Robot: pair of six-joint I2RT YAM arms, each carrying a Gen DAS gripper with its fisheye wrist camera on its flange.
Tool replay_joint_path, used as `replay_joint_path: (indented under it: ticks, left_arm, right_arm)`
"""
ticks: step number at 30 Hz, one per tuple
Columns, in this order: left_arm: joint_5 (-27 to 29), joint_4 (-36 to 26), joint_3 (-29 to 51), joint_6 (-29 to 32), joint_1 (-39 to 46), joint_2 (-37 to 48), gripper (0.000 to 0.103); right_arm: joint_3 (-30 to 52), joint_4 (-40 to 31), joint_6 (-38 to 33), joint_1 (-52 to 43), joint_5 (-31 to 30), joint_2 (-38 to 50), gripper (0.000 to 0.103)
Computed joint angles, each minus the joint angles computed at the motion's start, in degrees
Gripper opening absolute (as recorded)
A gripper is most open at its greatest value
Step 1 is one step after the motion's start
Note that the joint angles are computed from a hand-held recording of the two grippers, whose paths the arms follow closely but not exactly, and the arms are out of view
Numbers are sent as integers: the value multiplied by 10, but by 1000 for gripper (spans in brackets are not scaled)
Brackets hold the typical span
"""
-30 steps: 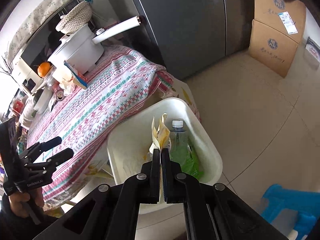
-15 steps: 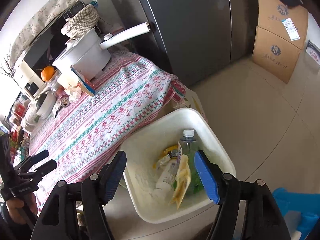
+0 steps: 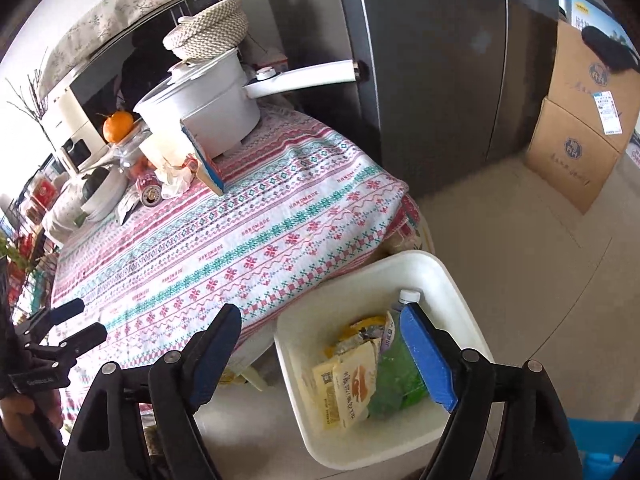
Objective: Collect trash
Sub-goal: 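Move both tools back to the table and reach the left toward the white wrapper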
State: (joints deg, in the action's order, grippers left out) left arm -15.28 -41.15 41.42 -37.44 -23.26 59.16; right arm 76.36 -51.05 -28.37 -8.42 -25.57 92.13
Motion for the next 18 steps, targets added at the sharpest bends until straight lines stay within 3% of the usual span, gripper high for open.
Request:
replay_joint_path:
  ticks: [4, 9, 12, 18]
  left_arm:
    - [10, -7, -19, 10, 66, -32, 102]
    - [74, -5, -34, 45, 193, -51, 102]
    - [99, 7, -24, 81, 269, -20, 102]
    - [73, 92, 1, 190, 368, 73, 102]
  right_arm:
    - [-10, 15, 23, 41, 5, -9, 84]
    - [-14, 27, 47, 92, 20, -6, 85]
    - [-15, 37, 61, 117, 29, 2, 86]
    - [-15, 57, 83, 158, 48, 21, 86]
